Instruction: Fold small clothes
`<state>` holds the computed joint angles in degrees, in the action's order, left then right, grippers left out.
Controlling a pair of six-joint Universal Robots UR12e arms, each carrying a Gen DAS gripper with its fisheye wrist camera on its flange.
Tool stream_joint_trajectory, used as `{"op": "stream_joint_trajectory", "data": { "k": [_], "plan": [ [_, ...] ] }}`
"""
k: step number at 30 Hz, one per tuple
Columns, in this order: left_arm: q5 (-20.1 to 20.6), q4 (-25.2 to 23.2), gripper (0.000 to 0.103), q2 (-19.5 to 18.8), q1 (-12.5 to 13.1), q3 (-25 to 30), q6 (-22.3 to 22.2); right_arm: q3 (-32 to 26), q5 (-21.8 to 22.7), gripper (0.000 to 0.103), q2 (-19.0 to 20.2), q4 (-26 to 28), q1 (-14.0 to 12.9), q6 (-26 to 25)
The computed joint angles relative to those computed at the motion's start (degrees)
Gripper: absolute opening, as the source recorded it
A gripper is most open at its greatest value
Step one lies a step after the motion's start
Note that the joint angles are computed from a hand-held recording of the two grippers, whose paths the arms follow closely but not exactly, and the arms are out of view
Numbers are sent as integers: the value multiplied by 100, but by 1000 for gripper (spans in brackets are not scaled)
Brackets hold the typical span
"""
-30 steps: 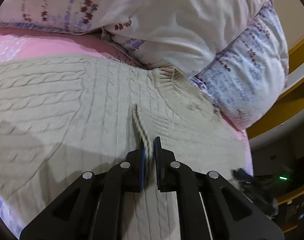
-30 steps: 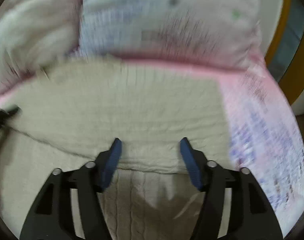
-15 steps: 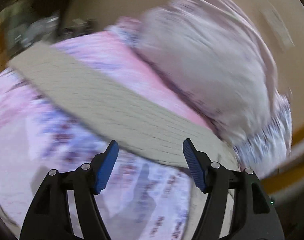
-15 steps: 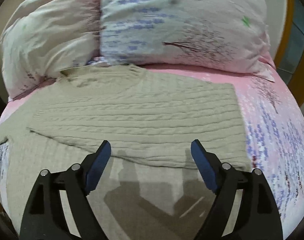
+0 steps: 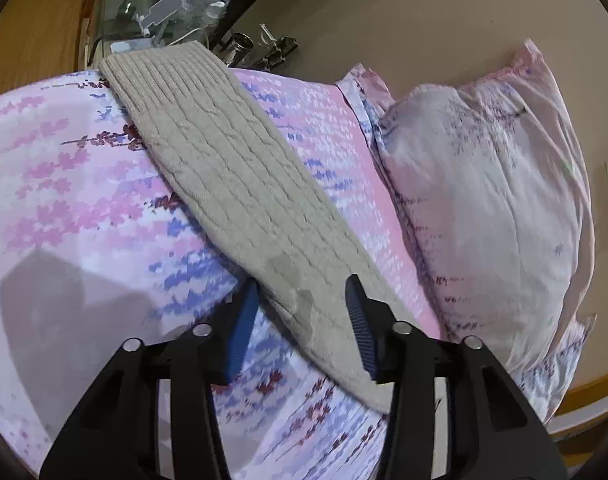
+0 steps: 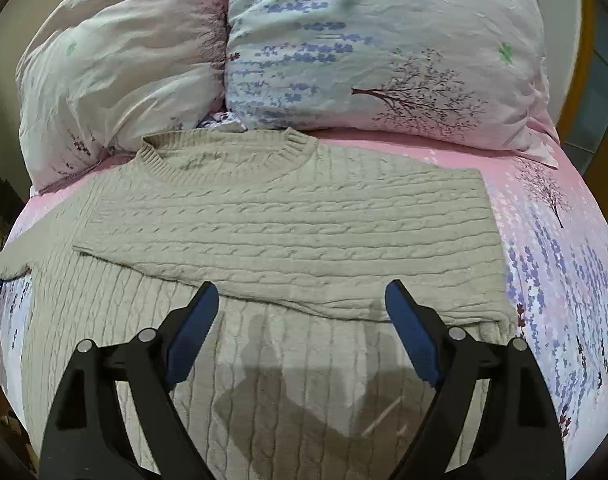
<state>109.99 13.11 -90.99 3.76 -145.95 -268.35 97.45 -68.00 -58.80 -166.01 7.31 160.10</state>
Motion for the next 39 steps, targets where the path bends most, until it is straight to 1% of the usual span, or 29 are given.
{"op": "stream_joint_trajectory", "data": {
  "k": [2, 4, 5, 6, 8, 10, 12, 15, 16, 17, 18, 20, 22, 23, 24, 25, 27, 28, 29, 30, 31, 32, 33, 34, 35, 36, 37, 38, 39],
  "plan": [
    [44, 103, 38, -51, 8, -5, -65, 7, 43, 85, 1, -4, -13, 26],
    [50, 224, 23, -135, 26, -2, -86, 17, 81, 85, 2, 0, -18, 16],
    [29, 316, 12, -194, 34, 4, -90, 26, 104, 85, 1, 9, -20, 3],
    [55, 335, 10, -226, 21, 25, -90, 32, 117, 85, 0, 12, -23, -12],
    [293, 298, 8, -265, -86, 133, 8, 56, 148, 85, -6, -18, -36, -34],
    [475, 455, 7, -324, -194, 282, 308, 79, 233, 85, -6, -87, -66, -6],
    [564, 575, 7, -383, -298, 480, 685, 101, 286, 85, -11, -170, -97, 44],
    [562, 805, 7, -576, -505, 945, 1516, 120, 378, 85, -12, -259, -155, 123],
    [478, 933, 7, -700, -598, 1166, 1866, 124, 389, 86, -13, -278, -170, 154],
    [368, 1020, 7, -799, -666, 1328, 2101, 126, 414, 86, -16, -287, -191, 191],
    [151, 1144, 7, -965, -751, 1571, 2419, 129, 434, 86, -19, -293, -209, 219],
    [-263, 1268, 7, -1230, -865, 1923, 2818, 134, 440, 86, -23, -317, -239, 280],
    [-790, 1271, 7, -1582, -1014, 2359, 3221, 134, 444, 86, -23, -323, -266, 342],
    [-994, 1173, 7, -1722, -1073, 2539, 3374, 130, 442, 86, -23, -312, -279, 375],
    [-1218, 1024, 7, -1863, -1122, 2719, 3511, 124, 433, 86, -22, -295, -287, 392],
    [-1617, 747, 7, -2027, -1146, 2930, 3643, 116, 409, 86, -21, -270, -290, 402],
    [-2350, 131, 7, -2226, -1142, 3223, 3831, 112, 365, 86, -27, -231, -290, 390],
    [-2606, -353, 8, -2301, -1174, 3378, 4032, 117, 343, 86, -34, -230, -288, 366],
    [-2622, -605, 8, -2326, -1211, 3430, 4161, 129, 329, 86, -47, -255, -287, 334],
    [-2603, -709, 9, -2331, -1241, 3445, 4278, 142, 329, 85, -61, -296, -287, 308],
    [-2621, -647, 12, -2303, -1246, 3392, 4371, 155, 335, 85, -72, -336, -286, 305],
    [-2687, -535, 26, -2268, -1230, 3321, 4399, 161, 381, 85, -83, -398, -287, 293],
    [-2787, -379, 50, -2203, -1200, 3214, 4412, 166, 404, 85, -90, -427, -283, 288],
    [-2755, -126, 60, -2095, -1175, 3048, 4418, 166, 441, 85, -100, -455, -272, 261],
    [-2550, 110, 71, -1984, -1186, 2882, 4458, 172, 525, 84, -113, -484, -254, 207],
    [-2373, 249, 72, -1904, -1182, 2777, 4513, 183, 638, 81, -124, -510, -237, 136],
    [-2085, 373, 72, -1760, -1192, 2602, 4585, 188, 737, 78, -133, -524, -213, 46],
    [-1789, 380, 72, -1622, -1179, 2450, 4569, 194, 833, 76, -143, -538, -176, -69],
    [-1578, 335, 72, -1549, -1150, 2376, 4483, 199, 916, 71, -150, -557, -137, -176]
  ]
}}
